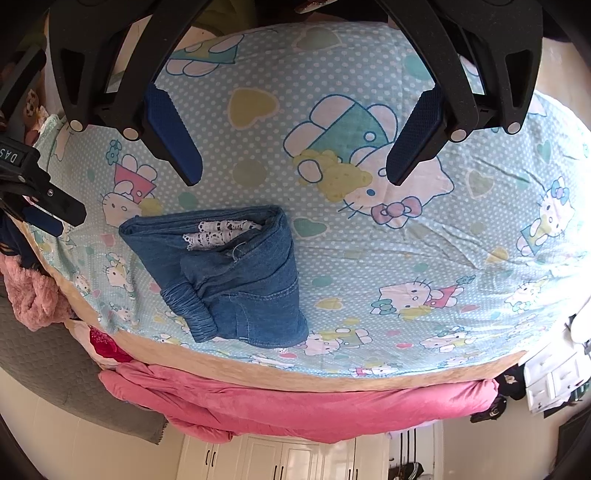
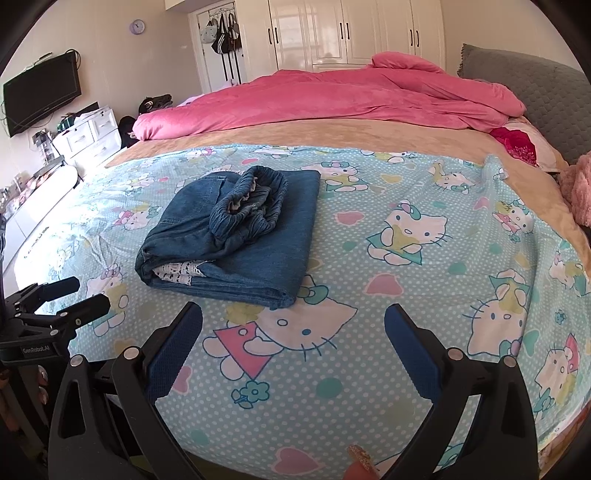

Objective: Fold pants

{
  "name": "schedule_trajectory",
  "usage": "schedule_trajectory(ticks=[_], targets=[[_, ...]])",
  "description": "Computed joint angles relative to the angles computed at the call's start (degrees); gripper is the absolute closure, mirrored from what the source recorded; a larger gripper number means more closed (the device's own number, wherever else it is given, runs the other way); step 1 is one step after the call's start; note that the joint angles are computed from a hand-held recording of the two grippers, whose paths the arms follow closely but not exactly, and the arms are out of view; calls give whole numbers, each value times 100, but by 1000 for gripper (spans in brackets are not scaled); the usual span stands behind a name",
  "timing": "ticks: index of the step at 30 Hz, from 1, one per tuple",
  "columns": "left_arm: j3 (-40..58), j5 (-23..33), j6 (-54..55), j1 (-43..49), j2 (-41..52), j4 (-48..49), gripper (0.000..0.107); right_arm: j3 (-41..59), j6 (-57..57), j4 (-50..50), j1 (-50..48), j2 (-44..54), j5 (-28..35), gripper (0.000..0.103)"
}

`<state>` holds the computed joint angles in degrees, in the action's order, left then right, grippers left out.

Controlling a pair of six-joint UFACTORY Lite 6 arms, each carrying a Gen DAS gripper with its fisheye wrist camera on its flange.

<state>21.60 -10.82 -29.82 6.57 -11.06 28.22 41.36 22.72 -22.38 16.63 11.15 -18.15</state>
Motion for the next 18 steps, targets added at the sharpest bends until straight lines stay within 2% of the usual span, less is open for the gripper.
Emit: schedule_trajectory(ticks=[18], targets=[[-81,95,-328,34,-239,342,13,-188,-330,350,56,-142,-10,4]])
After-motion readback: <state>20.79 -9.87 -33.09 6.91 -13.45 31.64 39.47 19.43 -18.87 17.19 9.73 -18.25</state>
